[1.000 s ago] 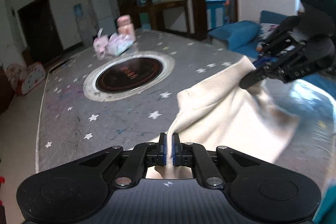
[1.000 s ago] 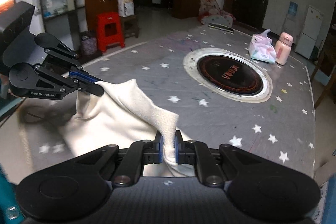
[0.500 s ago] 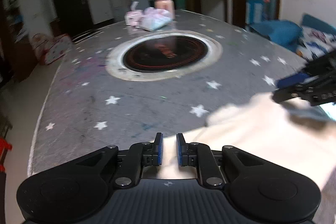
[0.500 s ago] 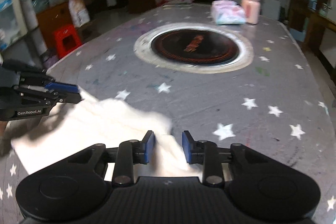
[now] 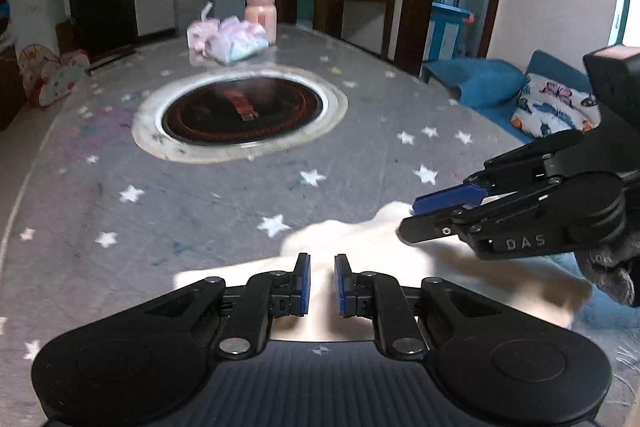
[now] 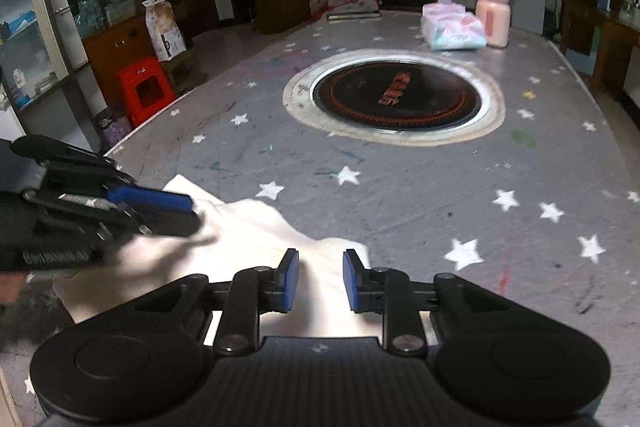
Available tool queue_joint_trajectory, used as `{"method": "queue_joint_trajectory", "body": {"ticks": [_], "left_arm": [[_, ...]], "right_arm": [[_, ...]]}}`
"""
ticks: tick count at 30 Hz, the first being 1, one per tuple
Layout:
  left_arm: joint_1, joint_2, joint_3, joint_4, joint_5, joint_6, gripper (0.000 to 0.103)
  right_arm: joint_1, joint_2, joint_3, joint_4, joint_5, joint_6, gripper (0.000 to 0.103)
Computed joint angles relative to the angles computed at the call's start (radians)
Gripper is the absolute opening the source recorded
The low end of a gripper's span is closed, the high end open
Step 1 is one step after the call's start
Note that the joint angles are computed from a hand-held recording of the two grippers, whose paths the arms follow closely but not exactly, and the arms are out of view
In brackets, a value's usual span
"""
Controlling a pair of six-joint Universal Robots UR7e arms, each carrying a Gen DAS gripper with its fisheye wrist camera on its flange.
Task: Fold clothes
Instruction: 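Lift the hem with both grippers and fold it toward the collar, then release the hem and smooth the folded sweatshirt flat with both grippers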
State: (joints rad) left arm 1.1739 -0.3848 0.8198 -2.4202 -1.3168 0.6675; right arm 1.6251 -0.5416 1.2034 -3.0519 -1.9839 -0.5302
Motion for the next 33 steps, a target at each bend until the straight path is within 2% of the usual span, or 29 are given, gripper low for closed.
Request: {"method": "queue_joint_trajectory", "body": {"ticks": [4, 8, 11, 17, 23, 26, 29, 33], "left_arm": [[0.004, 0.049, -0.069, 0.039, 0.015, -0.045, 0.014], [0.004, 0.048, -0.072, 0.042, 0.017, -0.066, 0.014], [-0.002, 0.024, -0.025, 0.002, 0.018, -0.049, 0.014], [-0.013, 0.003, 0.028, -0.029, -0.031, -0.034, 0.015], [-0.009, 0.022, 0.012, -0.013, -0.003, -0.044, 0.015], [-0.013, 0.010, 0.037, -0.032, 0.004, -0.046, 0.015], [-0.022, -0.020, 0.094, -0.053, -0.024, -0.038, 0.016], [-0.039, -0.061, 0.175, -0.060, -0.070, -0.014, 0.016]], "right_arm": [[-0.003, 0.018, -0.020, 0.006, -0.009, -0.002, 0.022], [0.000, 0.008, -0.006, -0.009, -0.014, -0.016, 0.022], [0.007, -0.027, 0.051, -0.054, -0.009, -0.033, 0.022], [0.015, -0.101, 0.185, -0.091, -0.016, -0.052, 0.022], [-0.018, -0.130, 0.231, -0.136, -0.024, 0.034, 0.022], [-0.021, -0.149, 0.255, -0.174, -0.043, 0.026, 0.022], [-0.031, -0.161, 0.263, -0.173, -0.072, 0.022, 0.022], [-0.041, -0.161, 0.268, -0.175, -0.060, 0.035, 0.022]]}}
